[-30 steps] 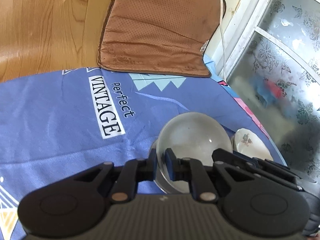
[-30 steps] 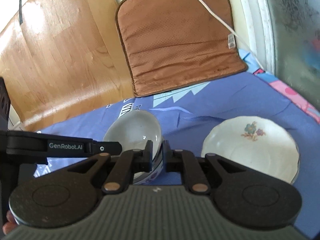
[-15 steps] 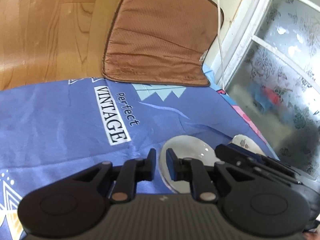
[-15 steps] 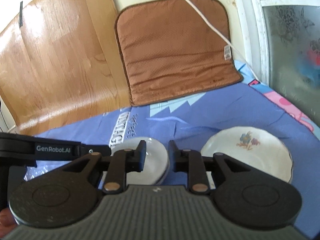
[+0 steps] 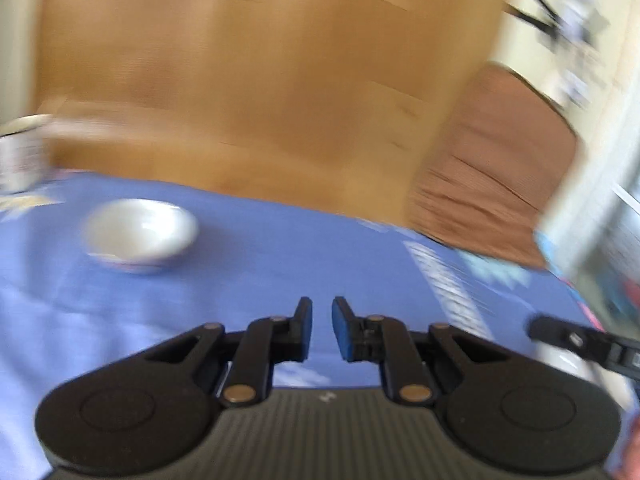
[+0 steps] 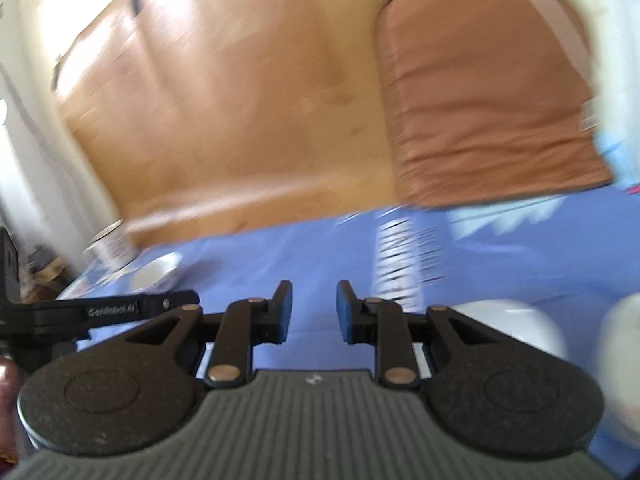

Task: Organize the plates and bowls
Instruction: 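Move the right tool to the bowl by the mug and grip its rim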

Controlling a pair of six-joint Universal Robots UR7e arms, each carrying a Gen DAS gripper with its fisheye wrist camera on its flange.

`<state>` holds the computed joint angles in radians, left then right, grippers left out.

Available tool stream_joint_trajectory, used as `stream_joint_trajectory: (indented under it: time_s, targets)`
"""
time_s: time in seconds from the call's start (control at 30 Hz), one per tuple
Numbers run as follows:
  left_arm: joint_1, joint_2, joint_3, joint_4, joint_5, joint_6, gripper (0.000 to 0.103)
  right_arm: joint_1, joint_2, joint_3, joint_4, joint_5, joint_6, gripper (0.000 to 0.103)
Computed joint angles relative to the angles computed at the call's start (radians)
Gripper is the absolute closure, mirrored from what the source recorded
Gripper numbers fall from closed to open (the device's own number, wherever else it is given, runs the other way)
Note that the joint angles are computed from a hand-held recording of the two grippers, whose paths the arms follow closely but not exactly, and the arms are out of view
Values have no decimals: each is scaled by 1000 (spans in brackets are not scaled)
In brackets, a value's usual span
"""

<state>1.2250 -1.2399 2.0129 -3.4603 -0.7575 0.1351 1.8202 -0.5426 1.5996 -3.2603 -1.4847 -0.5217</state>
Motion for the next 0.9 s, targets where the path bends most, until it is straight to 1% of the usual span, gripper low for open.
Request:
stream_joint_trajectory:
  time_s: [0.03,0.07,0.17,0.2,0.23,0.3,0.33,0.37,0.4,0.43,0.53,0.63,0.67,0.7,0.73,0.77,0.83,0.9]
  targets:
    - [17,-10,3,-44,23,3,90,17,19,-40,68,2,7,75]
    - [39,-20,1,-85,36,4,90,32,36,-72,112,-1,10,75]
    - [107,-24,-31,-193,63,13,91,87,109,-185,222,-12,-1,75]
    - [129,-24,-41,-216,61,9,91,104,133,-217,248,-16,-1,75]
    - [155,-27,-49,-226,44,-13,91,125,172,-280,299,-23,8,75]
    - [198,-35,-48,-229,-20,-71,91,152,233,-386,398,-36,43,75]
    - [216,-40,-48,-210,-45,-107,91,166,274,-458,461,-47,68,74]
    - [226,-51,-50,-163,-55,-146,91,179,316,-531,524,-56,88,74]
    - [234,-59,-49,-148,-79,-166,91,188,355,-597,577,-66,102,74]
    - [238,-73,-31,-168,-100,-166,91,198,389,-650,612,-80,114,74]
    - [232,-68,-22,-226,-95,-136,91,220,493,-823,717,-129,169,73]
    - [238,-78,-9,-207,-118,-162,91,225,581,-986,829,-149,233,72]
    - [241,-81,-10,-196,-121,-167,91,225,609,-1041,876,-156,253,75]
    - [242,-82,-9,-190,-122,-171,91,225,625,-1076,911,-163,268,88]
    - [243,-85,-4,-191,-124,-171,91,225,638,-1101,939,-167,281,94]
    - [242,-85,-2,-192,-124,-169,91,225,629,-1085,936,-171,288,95]
    - [241,-82,-2,-192,-131,-155,91,220,575,-988,891,-155,279,95]
    - [239,-83,4,-176,-170,-123,89,217,524,-900,845,-153,275,95]
